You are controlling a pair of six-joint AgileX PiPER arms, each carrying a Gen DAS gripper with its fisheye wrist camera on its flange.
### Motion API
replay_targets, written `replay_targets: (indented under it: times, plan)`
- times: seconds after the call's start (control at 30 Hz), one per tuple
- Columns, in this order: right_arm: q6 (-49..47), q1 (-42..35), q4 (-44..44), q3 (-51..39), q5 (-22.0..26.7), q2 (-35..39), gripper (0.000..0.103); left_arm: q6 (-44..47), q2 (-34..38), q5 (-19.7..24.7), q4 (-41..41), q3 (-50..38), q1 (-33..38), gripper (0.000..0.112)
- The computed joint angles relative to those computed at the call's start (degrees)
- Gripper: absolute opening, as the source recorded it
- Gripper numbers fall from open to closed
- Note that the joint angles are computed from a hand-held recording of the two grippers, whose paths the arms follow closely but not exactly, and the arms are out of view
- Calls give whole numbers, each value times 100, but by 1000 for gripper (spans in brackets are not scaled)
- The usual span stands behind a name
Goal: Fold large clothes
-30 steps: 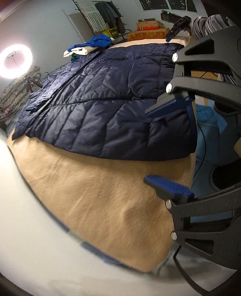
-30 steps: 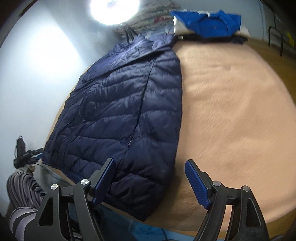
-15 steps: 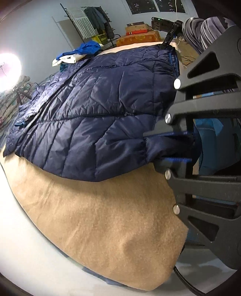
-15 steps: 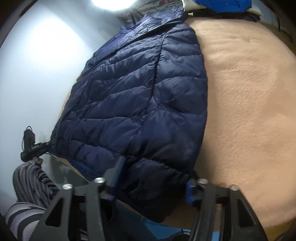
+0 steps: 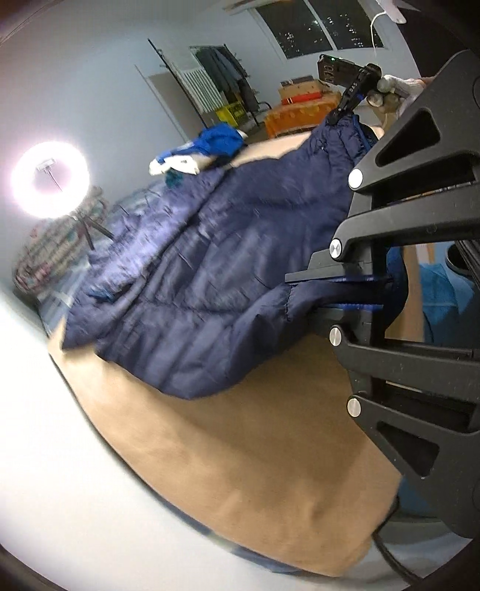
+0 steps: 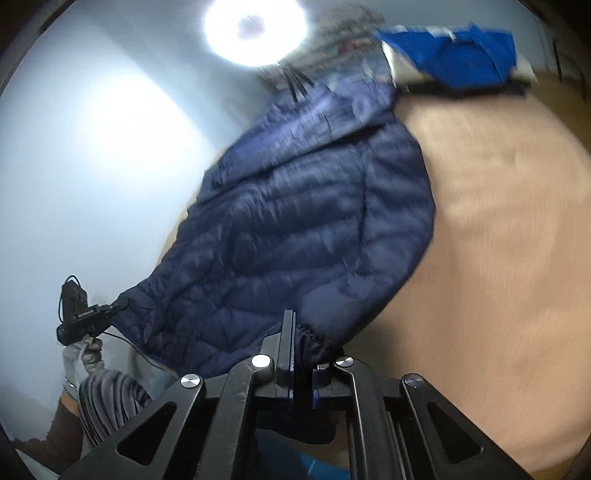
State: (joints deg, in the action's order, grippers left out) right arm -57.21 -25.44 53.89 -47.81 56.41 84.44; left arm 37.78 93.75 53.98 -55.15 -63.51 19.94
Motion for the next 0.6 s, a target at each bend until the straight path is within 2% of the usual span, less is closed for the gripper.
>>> replay_targets:
  times: [0.17, 0.37, 0.47, 0.6]
  plan:
    - [537, 420, -3, -800, -123, 23, 3, -314, 183, 83, 58, -849, -130, 5]
    - [1347, 883, -338, -2038, -314, 477, 2, -1043, 883, 52, 499, -2435, -440, 5]
    - [1697, 1004, -457, -2773, -379, 894, 2, -1571, 1498, 72, 815, -3580, -644, 5]
    - [2381, 1146, -732, -4087, -366, 1740, 2, -2594, 2700, 416, 1491, -5824, -880, 5]
